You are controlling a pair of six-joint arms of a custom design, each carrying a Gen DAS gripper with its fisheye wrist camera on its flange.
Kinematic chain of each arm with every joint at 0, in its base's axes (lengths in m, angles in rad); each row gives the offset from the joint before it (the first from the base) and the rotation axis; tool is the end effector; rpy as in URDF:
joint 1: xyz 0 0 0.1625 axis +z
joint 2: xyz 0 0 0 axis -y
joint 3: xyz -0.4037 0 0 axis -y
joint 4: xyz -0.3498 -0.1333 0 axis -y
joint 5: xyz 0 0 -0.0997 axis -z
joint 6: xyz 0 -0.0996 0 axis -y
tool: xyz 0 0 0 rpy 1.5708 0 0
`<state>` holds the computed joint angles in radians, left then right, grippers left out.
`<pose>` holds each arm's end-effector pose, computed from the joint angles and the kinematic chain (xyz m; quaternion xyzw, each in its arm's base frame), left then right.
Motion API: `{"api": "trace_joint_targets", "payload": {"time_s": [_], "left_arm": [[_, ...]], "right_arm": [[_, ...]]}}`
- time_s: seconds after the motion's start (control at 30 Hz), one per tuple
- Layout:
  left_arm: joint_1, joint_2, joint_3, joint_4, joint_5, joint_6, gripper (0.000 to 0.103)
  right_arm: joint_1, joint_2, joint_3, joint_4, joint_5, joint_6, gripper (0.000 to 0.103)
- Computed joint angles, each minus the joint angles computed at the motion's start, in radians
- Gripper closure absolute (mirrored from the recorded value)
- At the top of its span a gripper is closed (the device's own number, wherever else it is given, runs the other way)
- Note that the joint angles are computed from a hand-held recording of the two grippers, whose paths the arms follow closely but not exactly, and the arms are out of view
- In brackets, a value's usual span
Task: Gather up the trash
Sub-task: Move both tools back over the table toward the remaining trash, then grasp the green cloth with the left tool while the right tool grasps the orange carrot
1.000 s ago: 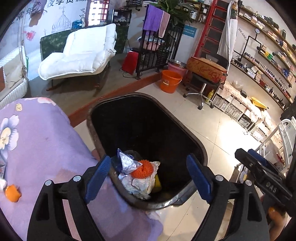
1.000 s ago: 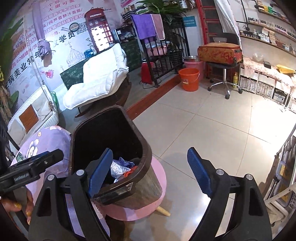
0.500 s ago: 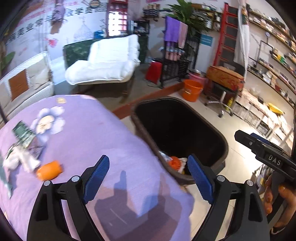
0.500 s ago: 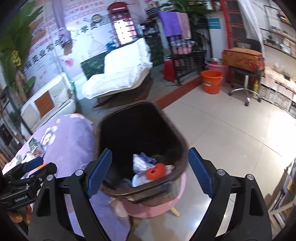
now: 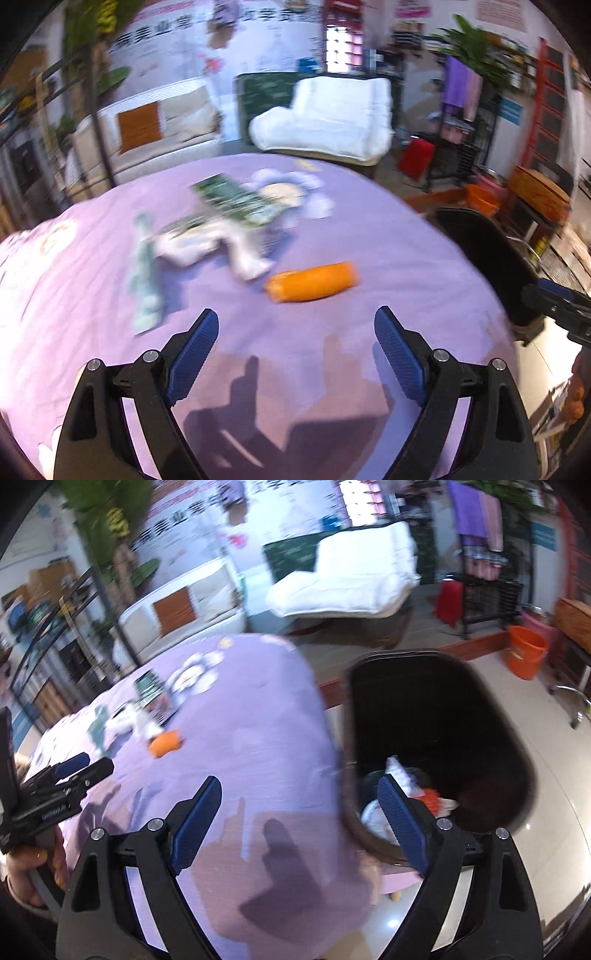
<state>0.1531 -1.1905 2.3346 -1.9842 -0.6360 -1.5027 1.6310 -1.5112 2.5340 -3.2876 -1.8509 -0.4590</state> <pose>-0.2930 -0.2612 0.1083 0.1254 0.8399 -0.3831 0.3635 0.1263 -0.3372 0.2571 0.1932 -0.9122 0.3041 0.1954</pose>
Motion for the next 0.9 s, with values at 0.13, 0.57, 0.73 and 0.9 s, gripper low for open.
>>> {"api": "trace_joint_targets", "payload": {"time_s": [0.13,0.57,0.73,0.9], "left_arm": [[-0.007,-0.110,0.038,0.150,-0.022,-0.128,0.017],[0.118,-0.332,0.090,0.223,-0.048,-0.134,0.031],[0.193,-0.329,0.088,0.112,-0.029,-0.035,0.039],[0.222,-0.340,0.105,0.039,-0.036,0.003,0.076]], "right_arm": [[0.043,0.037,-0.031,0.074,-0.001,0.008,0.017],[0.179,0.189,-0.131,0.181,-0.062,0.001,0.017],[0.208,0.235,-0.167,0.207,-0.082,-0.008,0.017],[0.246,0.302,-0.217,0.227,-0.104,-0.026,0.017]]}}
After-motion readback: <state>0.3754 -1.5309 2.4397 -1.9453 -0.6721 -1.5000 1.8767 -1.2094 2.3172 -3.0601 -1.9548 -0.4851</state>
